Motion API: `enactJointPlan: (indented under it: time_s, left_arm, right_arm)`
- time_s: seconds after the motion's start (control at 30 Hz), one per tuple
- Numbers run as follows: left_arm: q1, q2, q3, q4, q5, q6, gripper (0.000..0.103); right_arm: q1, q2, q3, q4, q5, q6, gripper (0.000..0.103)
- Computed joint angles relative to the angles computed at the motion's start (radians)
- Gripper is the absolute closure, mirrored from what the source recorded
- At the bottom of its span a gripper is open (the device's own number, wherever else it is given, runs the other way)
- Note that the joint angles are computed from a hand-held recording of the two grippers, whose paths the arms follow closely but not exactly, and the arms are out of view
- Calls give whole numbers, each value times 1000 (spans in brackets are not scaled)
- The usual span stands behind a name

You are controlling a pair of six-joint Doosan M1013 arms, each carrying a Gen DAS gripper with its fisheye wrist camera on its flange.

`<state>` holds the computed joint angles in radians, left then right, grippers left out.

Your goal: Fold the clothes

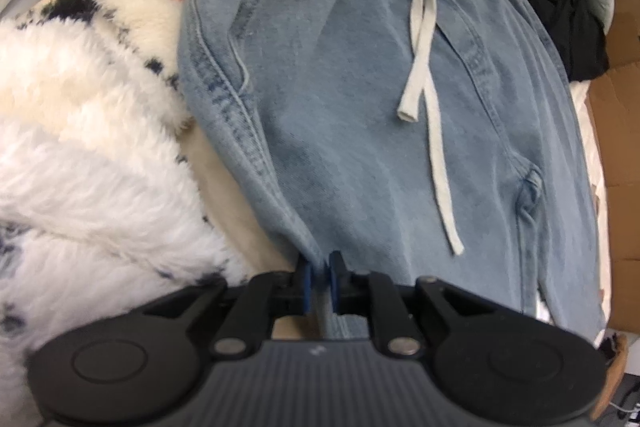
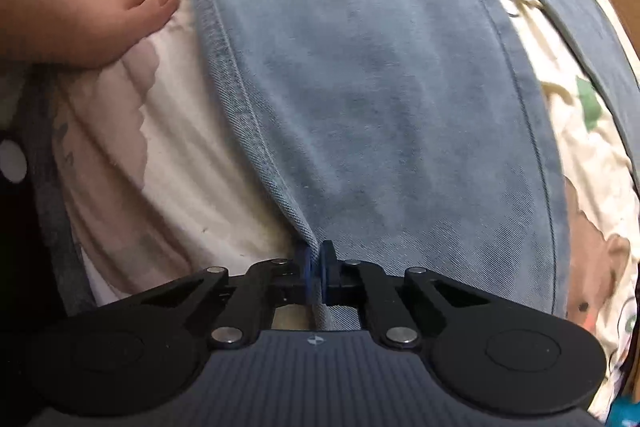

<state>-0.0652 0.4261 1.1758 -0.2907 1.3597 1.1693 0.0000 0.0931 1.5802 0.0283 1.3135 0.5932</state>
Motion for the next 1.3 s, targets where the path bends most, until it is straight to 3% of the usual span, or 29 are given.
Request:
enactJointPlan:
  time_s: [0.23,0.43,0.67,0.9,1.3]
  left_arm:
    - [-21,-7,21,69,-72,-72,86]
    - [-17,-31,31,41,-135,-74,95]
    - [-31,-23,-22,60,-103,-58,97]
    - [-38,-7,-92,34,-119,8,97]
    - [-70,58,-208,10,-141,48,97]
  right_arm:
    - [3,12,-27,0,-5,59,101]
    - [-4,18,-35,15,-7,90,102]
    - [-25,34,-82,46,-13,119,102]
    - [-47,42,-132,77,-38,206,102]
    - [-72,115,-252,129,-70,326,102]
